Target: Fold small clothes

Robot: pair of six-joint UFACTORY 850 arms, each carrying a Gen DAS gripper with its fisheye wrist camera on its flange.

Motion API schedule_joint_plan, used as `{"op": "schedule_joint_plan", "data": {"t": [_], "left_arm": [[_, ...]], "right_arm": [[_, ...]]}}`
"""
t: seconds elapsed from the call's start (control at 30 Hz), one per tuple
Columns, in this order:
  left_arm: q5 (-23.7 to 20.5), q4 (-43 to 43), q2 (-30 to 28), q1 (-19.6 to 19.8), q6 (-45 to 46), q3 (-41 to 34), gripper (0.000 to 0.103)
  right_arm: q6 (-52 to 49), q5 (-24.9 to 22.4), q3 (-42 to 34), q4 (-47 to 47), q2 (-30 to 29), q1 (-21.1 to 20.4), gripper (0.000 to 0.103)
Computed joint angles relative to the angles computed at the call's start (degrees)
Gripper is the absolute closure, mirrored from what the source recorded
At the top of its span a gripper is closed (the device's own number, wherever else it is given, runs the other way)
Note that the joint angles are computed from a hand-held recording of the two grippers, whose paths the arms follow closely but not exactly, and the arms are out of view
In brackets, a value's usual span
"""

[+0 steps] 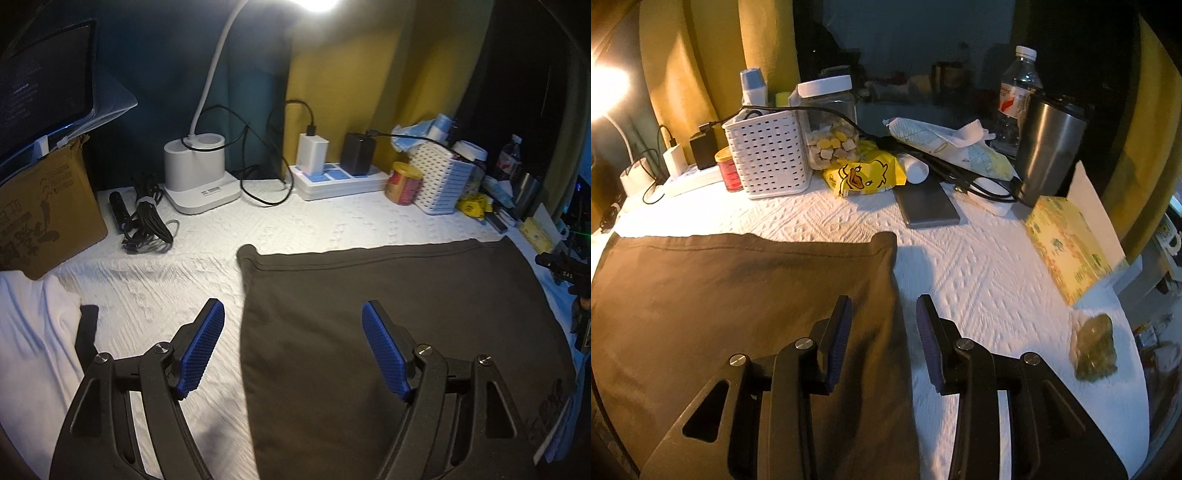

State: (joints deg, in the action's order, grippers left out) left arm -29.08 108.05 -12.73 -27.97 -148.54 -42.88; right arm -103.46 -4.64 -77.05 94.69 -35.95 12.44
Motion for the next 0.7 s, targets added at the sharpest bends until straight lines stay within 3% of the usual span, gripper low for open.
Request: {"op": "schedule_joint_plan", "data": {"t": [0.33, 0.63, 0.67, 0.7], "left_arm": [[-1.7, 0.1, 2.0, -5.2, -2.4, 2.1, 0.026], [-2.9, 0.6, 2.6, -9.6, -4.8, 2.6, 0.026], [-3.1, 0.4, 2.5, -10.3, -4.8, 2.6, 0.026], [-3.3, 0.1, 2.5, -10.9, -4.7, 2.6, 0.026]], "right_arm": [[-28.6, -1.2, 8.8, 29.0, 5.9, -0.1, 0.065], [-41.1, -3.1, 16.7, 43.2, 11.2, -0.4, 0.064], [-41.1, -3.6, 17.8, 43.4, 12.0, -0.5, 0.062], [-39.1, -3.9, 18.6, 41.7, 12.4, -0.7, 0.051]]}}
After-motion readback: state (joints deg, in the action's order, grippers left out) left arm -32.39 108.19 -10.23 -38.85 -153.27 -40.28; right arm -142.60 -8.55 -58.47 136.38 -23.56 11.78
